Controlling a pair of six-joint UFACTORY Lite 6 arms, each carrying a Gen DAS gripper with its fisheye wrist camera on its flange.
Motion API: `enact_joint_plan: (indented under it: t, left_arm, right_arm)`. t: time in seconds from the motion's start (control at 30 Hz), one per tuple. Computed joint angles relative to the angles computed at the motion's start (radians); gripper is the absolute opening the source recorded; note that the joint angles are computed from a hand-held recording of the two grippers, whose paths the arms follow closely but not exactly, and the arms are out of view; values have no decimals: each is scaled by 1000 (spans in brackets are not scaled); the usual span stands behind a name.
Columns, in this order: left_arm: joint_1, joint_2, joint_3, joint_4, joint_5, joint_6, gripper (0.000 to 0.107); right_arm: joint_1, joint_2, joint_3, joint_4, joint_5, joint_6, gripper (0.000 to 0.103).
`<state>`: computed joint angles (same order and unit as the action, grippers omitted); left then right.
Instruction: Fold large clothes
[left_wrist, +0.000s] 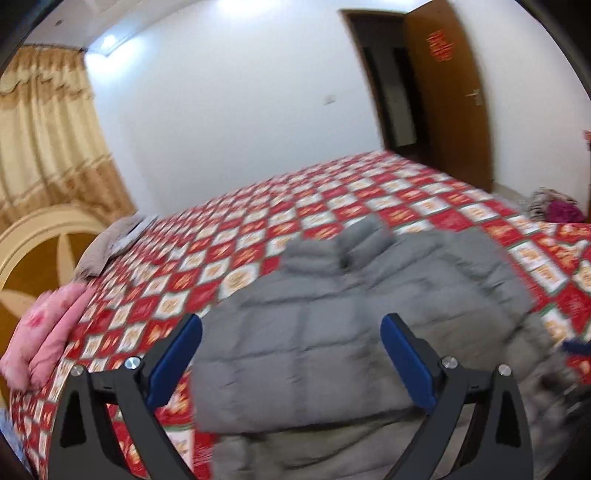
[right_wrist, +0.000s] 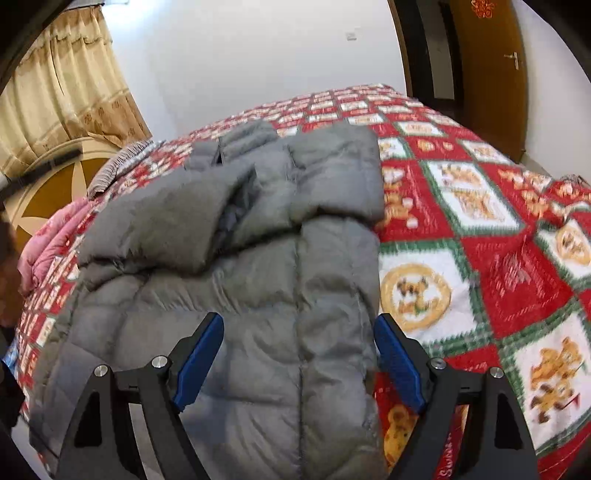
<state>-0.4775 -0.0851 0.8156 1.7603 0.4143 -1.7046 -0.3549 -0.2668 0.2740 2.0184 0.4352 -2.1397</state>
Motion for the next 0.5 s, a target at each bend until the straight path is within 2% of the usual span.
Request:
enact_joint_plan:
  t: [0.17,0.23,0.37,0.4,0.43,0.5]
  left_arm:
    - [178,50,-28,172,-74,-178,100]
    - [218,54,-48,210,-94,-226,100]
    - [276,55,-74,244,-111,-247,100]
    - [293,56,-77,274,-115,-267,100]
    - [314,55,-80,294,-117,-278,100]
    - [363,61,-70,318,-136,-290,100]
  right_arm:
    - [103,3,151,-237,-25,324,83]
    - [151,108,259,-338,6,461,83]
    - [230,359,455,-392,42,600,81]
    - [243,398,483,-398,49,615,63]
    - [260,429,509,-429,42,645,36]
    - [270,435,515,-429,-7,645,15]
